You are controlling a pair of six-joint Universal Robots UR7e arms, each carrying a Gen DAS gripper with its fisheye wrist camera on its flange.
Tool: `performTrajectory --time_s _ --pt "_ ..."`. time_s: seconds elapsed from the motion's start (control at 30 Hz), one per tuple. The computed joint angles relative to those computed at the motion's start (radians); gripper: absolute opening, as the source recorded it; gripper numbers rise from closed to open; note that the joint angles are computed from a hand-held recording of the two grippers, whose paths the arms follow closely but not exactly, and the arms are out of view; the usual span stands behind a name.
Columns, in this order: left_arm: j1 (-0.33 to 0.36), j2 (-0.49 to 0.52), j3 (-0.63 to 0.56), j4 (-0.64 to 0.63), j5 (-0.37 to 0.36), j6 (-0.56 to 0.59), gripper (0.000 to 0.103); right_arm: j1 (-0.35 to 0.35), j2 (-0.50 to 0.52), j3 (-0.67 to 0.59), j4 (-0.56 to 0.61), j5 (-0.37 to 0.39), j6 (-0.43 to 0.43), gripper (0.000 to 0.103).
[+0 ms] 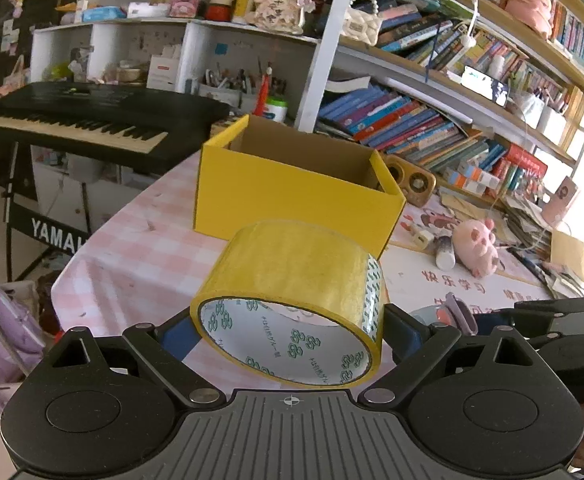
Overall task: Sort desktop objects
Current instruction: 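Carry the tape roll and the toy in both grippers over the yellow box, then lower the tape roll into the yellow box and open the left gripper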
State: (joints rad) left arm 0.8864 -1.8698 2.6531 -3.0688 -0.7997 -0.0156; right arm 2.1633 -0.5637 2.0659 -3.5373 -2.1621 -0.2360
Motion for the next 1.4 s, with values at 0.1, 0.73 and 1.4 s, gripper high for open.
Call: performTrajectory --time_s 0.1,0.73,1.4 --pt "0.005 -0.012 -0.002 0.011 0.000 -0.003 0.096 0.003 0.001 -0.009 0.020 0.005 -0.001 0.062" --pt "0.021 0.106 -0.102 -0.194 0.004 0.050 0.096 -0.026 -0.005 -0.132 0.088 0.129 -0.085 0.062" --pt "0.177 0.537 -0.528 -0.395 -0.132 0.325 0.096 -0.131 0.054 -0.530 0.236 0.280 -0.437 0.062"
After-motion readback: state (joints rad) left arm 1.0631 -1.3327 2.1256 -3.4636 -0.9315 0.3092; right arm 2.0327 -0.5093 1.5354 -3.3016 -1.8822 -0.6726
